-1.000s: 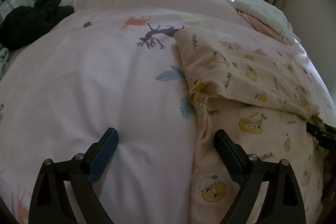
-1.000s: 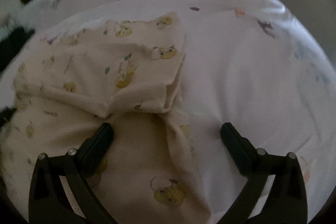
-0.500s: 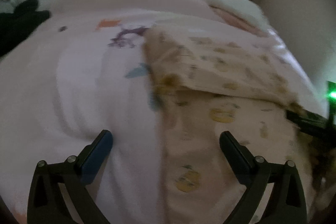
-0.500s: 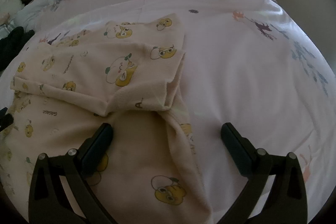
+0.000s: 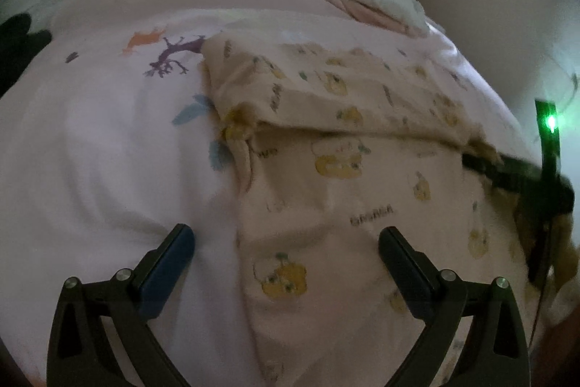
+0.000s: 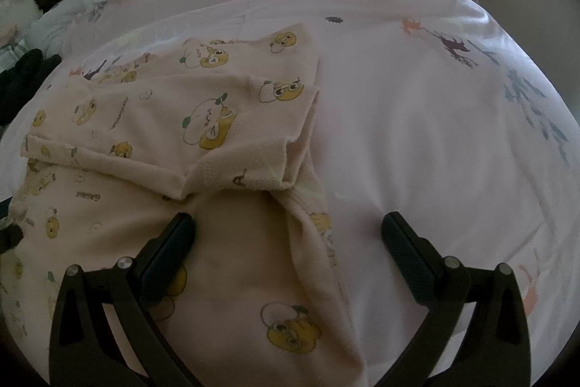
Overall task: Fold small clothes
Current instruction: 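Move both open grippers over the sleepsuit's hem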
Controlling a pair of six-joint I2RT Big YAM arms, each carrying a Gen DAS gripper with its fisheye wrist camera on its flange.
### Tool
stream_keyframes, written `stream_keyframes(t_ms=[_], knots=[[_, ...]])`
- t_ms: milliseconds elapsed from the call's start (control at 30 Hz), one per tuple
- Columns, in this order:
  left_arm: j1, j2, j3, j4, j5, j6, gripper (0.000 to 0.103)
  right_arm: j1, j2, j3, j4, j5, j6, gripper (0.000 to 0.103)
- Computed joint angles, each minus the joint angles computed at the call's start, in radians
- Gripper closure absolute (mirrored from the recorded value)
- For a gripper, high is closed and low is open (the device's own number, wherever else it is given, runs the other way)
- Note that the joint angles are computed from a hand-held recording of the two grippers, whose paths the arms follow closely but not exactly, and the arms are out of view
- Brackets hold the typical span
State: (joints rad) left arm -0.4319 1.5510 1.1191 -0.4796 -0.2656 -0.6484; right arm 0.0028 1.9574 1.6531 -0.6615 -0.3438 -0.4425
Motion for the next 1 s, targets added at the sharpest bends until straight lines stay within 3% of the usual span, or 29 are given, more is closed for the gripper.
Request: stream_keyframes(t_ms=[200, 400, 467, 533, 633, 800, 867, 933, 1000], knots=[[-0.066, -0.047, -0.052, -0.021, 0.009, 0.055, 0.003, -0.041, -0.055, -0.071, -0.048, -0.060, -0.076, 0.000], [-0.130, -0.115, -0.132, 0.026, 0.016, -0.027, 0.003, -0.100, -0.163, -0.217, -0.079, -0.111, -0.243, 0.000], [-0.147, -0.132, -0.144, 0.015, 0.033, -0.045, 0.003, -0.130, -0.189, -0.249, -0.103, -0.148, -0.287, 0.000], [-0.161, -0.147, -0.150, -0.005, 0.052, -0.041, 0.003, -0.170, -0.194, -0.253, -0.178, -0.209, -0.342, 0.000], [-0.171, -0.153, -0.143, -0.039, 0.059, -0.072, 0.003, -0.203, -0.215, -0.293, -0.179, -0.242, -0.422, 0.000], [-0.182, -0.120, -0.102, -0.080, 0.014, -0.187, 0.004, -0.196, -0.230, -0.331, -0.122, -0.240, -0.359, 0.000], [-0.178, -0.125, -0.098, -0.097, 0.028, -0.207, 0.007, -0.199, -0.236, -0.338, -0.122, -0.247, -0.344, 0.000], [-0.172, -0.136, -0.097, -0.110, 0.060, -0.234, 0.011, -0.205, -0.237, -0.331, -0.160, -0.259, -0.367, 0.002], [-0.165, -0.174, -0.137, -0.063, 0.120, -0.252, 0.012, -0.218, -0.227, -0.303, -0.250, -0.278, -0.434, 0.002]])
